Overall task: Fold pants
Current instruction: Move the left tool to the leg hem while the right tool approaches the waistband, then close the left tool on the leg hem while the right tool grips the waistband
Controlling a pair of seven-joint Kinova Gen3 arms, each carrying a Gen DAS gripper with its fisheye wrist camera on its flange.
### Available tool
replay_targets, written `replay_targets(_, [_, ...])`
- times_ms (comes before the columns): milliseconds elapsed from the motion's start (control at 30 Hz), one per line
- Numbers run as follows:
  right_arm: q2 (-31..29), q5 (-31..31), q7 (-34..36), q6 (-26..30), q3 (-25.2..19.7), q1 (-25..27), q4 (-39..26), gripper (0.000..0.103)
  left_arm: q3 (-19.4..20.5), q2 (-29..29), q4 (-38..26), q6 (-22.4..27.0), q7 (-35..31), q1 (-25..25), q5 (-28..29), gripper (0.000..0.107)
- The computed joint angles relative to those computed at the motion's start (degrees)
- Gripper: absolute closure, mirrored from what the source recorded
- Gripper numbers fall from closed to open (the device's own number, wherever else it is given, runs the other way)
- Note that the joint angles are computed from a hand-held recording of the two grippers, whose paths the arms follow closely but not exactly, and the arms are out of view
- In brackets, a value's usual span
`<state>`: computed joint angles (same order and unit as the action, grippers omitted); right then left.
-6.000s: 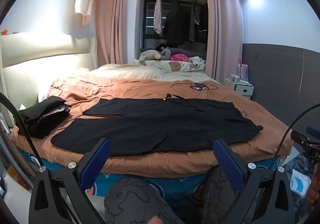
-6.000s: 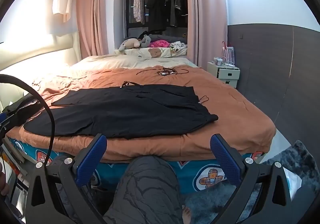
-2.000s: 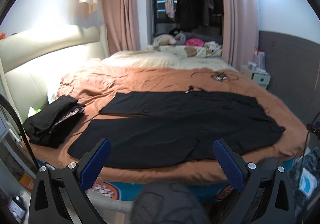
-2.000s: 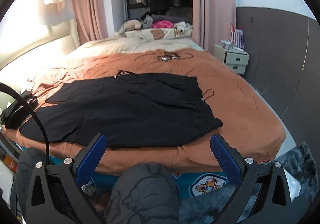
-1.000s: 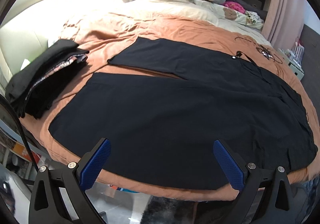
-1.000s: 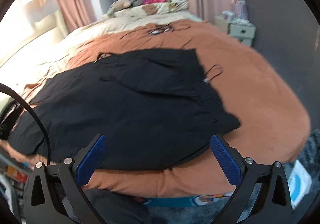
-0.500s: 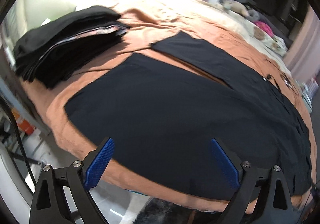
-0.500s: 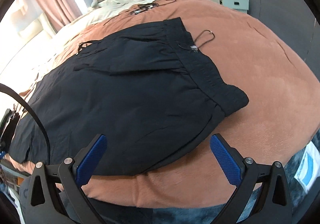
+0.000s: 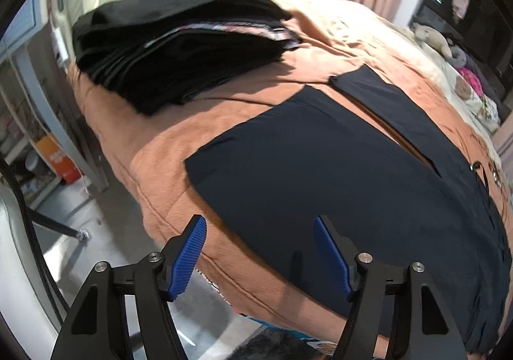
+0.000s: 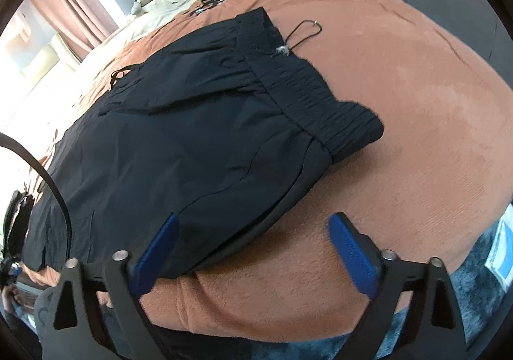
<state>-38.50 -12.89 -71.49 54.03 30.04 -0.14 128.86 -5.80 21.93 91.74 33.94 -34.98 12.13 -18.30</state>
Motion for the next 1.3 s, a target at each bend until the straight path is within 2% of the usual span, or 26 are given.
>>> replay_targets(133, [0.6,-1.3,0.6,-0.8,2.7,-1.9,0.0,0.011,1.3,0.5,1.4,-2.9,-2.2,-3.9,4.4,0.046])
replay_targets(267, [1.4,-2.9,1.3,-1.2,6.5,-3.7,-0.3,0.02,3.1,1.0,2.9,-7.0,-6.0,-7.9,10.1,0.055])
replay_targets(367, [1.7,-4.3,1.9,-1.2,10.0,-5.4,-0.4,0.027,2.6,1.2,3.5,-9.6,-7.4,-8.8,12.2,0.057])
replay_targets(467, [1.7,-5.3,2.4,-1.2,14.1,-7.4,-0.5,0.03,3.0,1.8,3.0,-10.6,-9.5,-10.2,14.5,0.061])
replay_targets(533, [1.4,-5.5,2.4,-1.2,16.0,-8.5,-0.4,0.03,4.1,2.0,3.1,-11.6,-11.5,-11.8,16.6,0.067])
replay_targets(567, [1.3,-5.4,2.1,-1.2,16.5,-8.7,-0.4,0.03,4.8,1.8,3.4,-12.1,-12.8,-12.8,17.8,0.075])
replay_targets(600, [1.1,-5.4,1.6,-1.1,16.6,-8.8,-0.4,0.03,6.5,1.7,3.9,-12.8,-14.6,-14.6,19.8,0.077])
replay_targets(733, [0.5,-5.2,-0.9,-0.8,17.7,-8.6,-0.6,0.03,10.3,1.2,6.4,-15.7,-19.9,-18.2,26.0,0.078])
replay_targets(833, [-0.8,-5.0,-2.5,-0.2,19.1,-9.5,-0.6,0.03,9.0,1.0,6.8,-16.1,-20.8,-16.6,27.0,0.078])
replay_targets(867, [-1.1,-4.8,-3.0,-0.2,19.8,-10.3,-0.6,0.03,8.1,0.9,6.7,-15.9,-20.5,-15.7,26.9,0.083])
replay_targets(900, [-1.4,-4.6,-3.7,-0.5,20.1,-10.7,-0.6,0.03,7.5,0.9,6.4,-15.6,-20.4,-15.3,26.9,0.095])
replay_targets(933, [-1.7,-4.6,-4.4,-1.0,20.4,-11.3,-0.4,0.03,7.7,1.0,6.2,-15.4,-20.7,-15.5,27.4,0.097])
replay_targets(1067, [-3.3,-4.4,-6.1,-4.9,23.2,-16.5,0.6,0.032,3.9,0.7,4.2,-13.4,-18.1,-11.8,24.6,0.102])
replay_targets(1100, [-3.1,-4.0,-6.7,-6.1,23.9,-17.8,0.9,0.034,3.1,0.5,3.8,-13.2,-17.5,-11.0,23.5,0.102])
replay_targets(1133, [-2.9,-3.6,-7.2,-7.2,24.7,-19.3,1.0,0.042,2.8,0.3,3.5,-12.9,-17.1,-10.6,22.9,0.102])
replay_targets(1200, [-2.8,-2.9,-8.4,-8.9,26.0,-21.9,1.2,0.061,2.9,0.1,3.0,-12.6,-16.9,-10.9,22.4,0.102])
replay_targets(1233, [-2.7,-2.5,-9.2,-9.1,26.9,-23.2,1.0,0.076,2.9,0.0,2.6,-12.3,-16.7,-10.8,22.1,0.102])
replay_targets(1300, [-3.6,-1.6,-10.3,-9.2,27.7,-25.1,0.7,0.087,3.0,-0.4,2.1,-11.7,-16.6,-10.9,21.5,0.102])
